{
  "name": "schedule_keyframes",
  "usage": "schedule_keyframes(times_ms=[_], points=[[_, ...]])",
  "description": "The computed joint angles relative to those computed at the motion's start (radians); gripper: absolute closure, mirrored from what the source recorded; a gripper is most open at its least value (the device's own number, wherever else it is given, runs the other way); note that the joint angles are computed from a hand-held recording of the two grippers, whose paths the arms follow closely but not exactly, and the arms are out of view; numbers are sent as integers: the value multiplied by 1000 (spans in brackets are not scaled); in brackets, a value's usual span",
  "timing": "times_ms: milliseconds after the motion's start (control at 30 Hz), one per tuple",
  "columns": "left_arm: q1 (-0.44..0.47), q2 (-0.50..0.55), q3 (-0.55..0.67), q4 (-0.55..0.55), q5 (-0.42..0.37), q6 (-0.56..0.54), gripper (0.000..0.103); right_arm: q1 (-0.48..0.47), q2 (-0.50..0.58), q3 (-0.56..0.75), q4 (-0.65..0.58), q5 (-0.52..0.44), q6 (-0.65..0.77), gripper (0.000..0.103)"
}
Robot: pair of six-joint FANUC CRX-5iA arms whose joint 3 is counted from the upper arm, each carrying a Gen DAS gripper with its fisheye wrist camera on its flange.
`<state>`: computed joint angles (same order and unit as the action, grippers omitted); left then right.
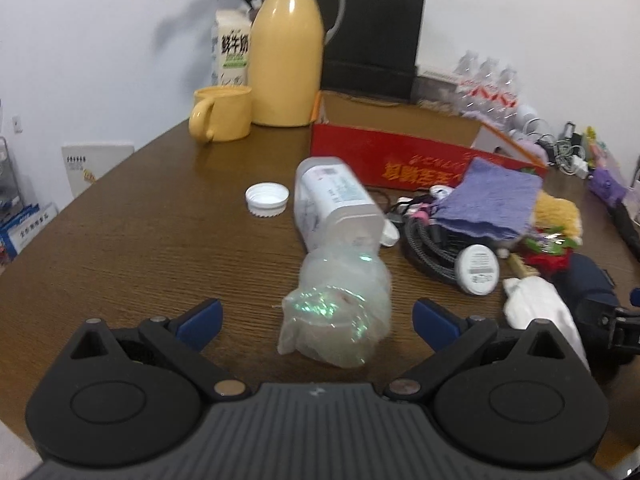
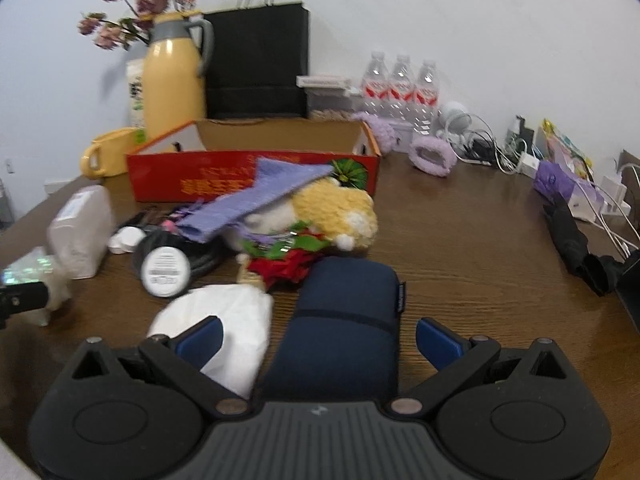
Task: Organize objects
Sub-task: 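Grasp the clear plastic bag with left tool while right tool grasps navy case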
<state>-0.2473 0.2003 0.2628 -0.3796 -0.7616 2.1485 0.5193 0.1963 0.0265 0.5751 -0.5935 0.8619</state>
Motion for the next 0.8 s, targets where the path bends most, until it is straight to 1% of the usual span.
schedule_keyframes(times_ms=[133,200,233,267,300,333,367,400,467,500,567,667,700,800], points=[[10,30,27,15,-7,-3,0,-15,43,54,-42,-34,39,1],[16,39,31,37,-2,-24,10,-22,65,90,-83,-57,79,6],[19,44,33,53,-3,-39,21,-25,74,108,-106,-66,101,6],[22,51,38,70,-6,-52,35,-29,80,121,-128,-69,121,7],[29,55,35,97,-3,-73,42,-32,86,134,-149,-72,140,8],[23,56,37,77,-1,-64,51,-35,90,144,-167,-74,159,9],[25,57,37,87,3,-73,58,-37,93,153,-185,-76,177,12],[31,54,26,111,20,-91,58,-41,95,163,-212,-77,200,16],[31,53,22,110,25,-90,58,-49,98,181,-261,-82,234,19],[33,52,20,113,28,-91,58,-52,98,182,-267,-80,233,27],[34,49,17,116,29,-90,59,-59,98,185,-285,-77,238,28],[35,42,9,120,35,-91,60,-63,89,171,-291,-59,248,33],[36,37,2,122,42,-93,60,-64,82,161,-290,-46,246,37],[36,11,-20,116,68,-88,61,-72,59,143,-321,-26,262,40]])
